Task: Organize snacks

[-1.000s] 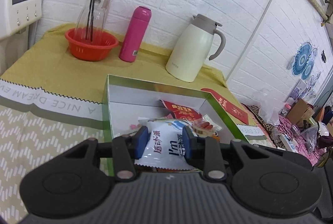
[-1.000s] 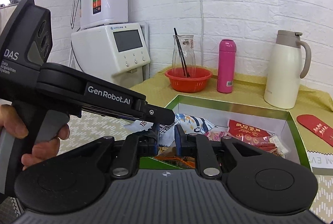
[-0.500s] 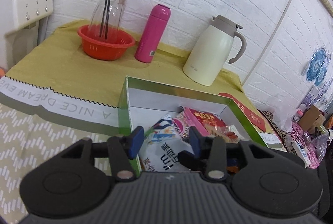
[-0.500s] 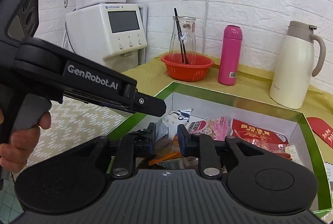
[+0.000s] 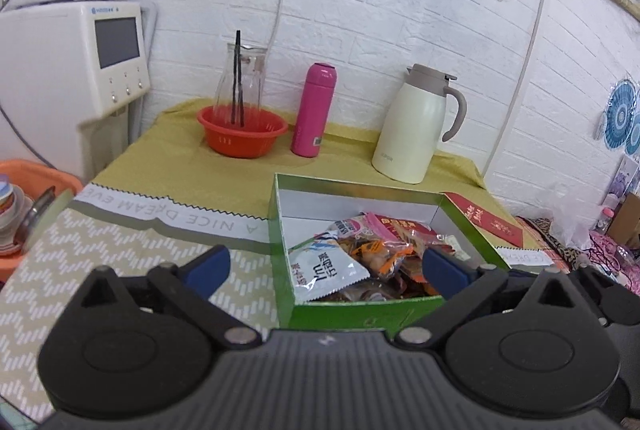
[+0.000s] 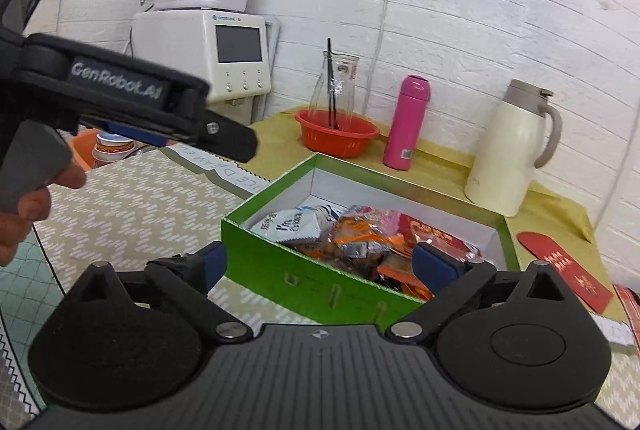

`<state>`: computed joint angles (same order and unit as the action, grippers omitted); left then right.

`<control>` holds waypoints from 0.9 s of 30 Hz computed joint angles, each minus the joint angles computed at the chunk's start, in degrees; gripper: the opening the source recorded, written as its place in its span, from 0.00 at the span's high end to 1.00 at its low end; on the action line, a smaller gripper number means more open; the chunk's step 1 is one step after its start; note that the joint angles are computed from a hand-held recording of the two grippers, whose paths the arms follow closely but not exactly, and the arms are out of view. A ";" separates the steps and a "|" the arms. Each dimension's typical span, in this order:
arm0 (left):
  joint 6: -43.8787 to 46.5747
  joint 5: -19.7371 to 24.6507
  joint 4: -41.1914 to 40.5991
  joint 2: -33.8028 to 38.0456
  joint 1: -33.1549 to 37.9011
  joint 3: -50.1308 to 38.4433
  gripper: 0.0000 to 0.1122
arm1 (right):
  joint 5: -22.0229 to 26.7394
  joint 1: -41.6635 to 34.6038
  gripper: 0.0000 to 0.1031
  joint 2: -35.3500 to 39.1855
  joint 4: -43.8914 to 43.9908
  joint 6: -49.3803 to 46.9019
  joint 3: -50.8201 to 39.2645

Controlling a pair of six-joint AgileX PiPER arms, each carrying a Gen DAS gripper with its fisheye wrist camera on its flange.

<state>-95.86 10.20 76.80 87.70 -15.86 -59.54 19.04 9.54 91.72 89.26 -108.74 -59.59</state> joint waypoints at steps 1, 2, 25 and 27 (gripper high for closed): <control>-0.88 1.53 0.57 -1.63 -1.22 1.61 0.09 | 0.46 -1.03 0.00 -1.81 -2.11 2.76 1.38; -3.31 3.05 2.36 -3.73 -2.59 3.88 0.09 | 1.45 -2.13 0.00 -3.39 -4.34 5.36 2.46; -8.47 36.07 -1.73 -9.78 -31.95 15.68 0.09 | 4.16 -19.28 0.00 -26.17 -10.49 16.44 24.58; -8.07 36.15 -2.24 -9.76 -32.06 15.67 0.09 | 3.34 -19.08 0.00 -26.40 -8.96 15.28 25.33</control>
